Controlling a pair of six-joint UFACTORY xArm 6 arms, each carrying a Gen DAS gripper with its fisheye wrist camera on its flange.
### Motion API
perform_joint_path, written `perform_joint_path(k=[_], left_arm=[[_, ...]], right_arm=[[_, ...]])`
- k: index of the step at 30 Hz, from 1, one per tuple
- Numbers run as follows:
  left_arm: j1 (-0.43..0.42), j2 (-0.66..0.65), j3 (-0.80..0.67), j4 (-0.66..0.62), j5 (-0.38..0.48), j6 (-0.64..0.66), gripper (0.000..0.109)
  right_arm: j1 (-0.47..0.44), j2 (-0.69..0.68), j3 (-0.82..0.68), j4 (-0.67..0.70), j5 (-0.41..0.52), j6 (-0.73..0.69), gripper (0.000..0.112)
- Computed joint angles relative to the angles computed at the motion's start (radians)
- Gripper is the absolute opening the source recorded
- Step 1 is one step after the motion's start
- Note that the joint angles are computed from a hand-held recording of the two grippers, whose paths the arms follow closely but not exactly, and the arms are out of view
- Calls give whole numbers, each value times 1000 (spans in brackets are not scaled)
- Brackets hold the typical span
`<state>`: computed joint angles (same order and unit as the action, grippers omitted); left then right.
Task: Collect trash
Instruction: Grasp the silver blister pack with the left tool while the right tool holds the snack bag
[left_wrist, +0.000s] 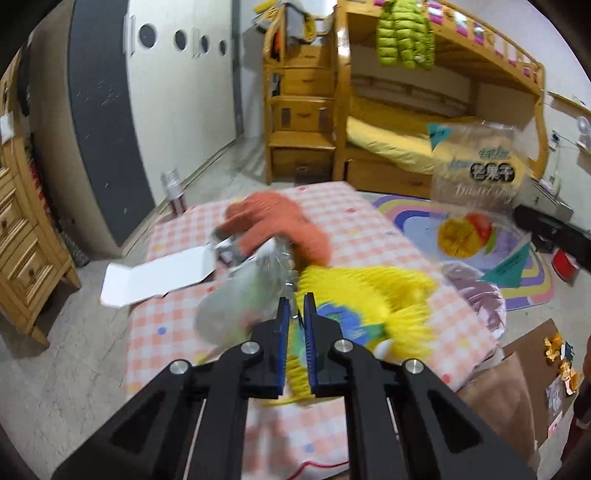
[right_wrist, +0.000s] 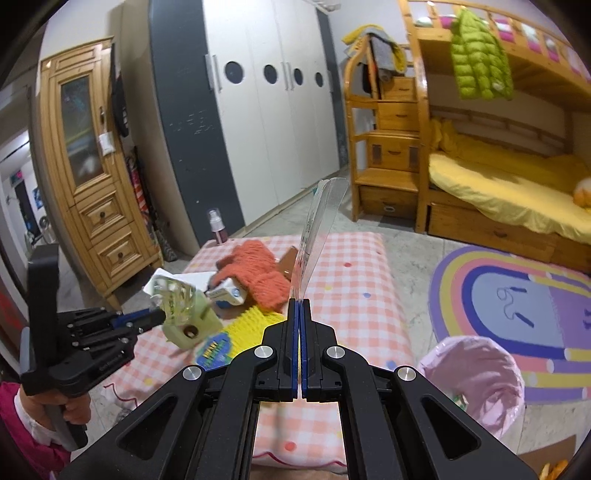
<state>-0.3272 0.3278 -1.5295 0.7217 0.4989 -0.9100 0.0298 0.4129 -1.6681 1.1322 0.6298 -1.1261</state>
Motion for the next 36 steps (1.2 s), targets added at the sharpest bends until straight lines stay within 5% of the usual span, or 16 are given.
perform_joint_path(k=[7, 11, 16, 18, 26, 36], left_arm=[[-5, 76, -62, -77, 47, 45, 8], [5, 26, 14, -47, 35, -4, 49], [28, -86, 167, 20, -7, -88, 57], [38, -122, 222, 37, -23, -107, 67], [71, -110, 293, -84, -64, -23, 71], [50, 16, 164, -31, 15, 27, 71]], right_arm=[[-59, 8, 18, 3, 6, 28, 0], [-72, 11, 26, 1, 15, 39, 0], [-59, -6, 52, 11, 13, 19, 0], [-52, -16, 63, 12, 12, 8, 0], [-30, -40, 90, -9, 7, 11, 0], [-8, -61, 115, -56, -31, 42, 0]])
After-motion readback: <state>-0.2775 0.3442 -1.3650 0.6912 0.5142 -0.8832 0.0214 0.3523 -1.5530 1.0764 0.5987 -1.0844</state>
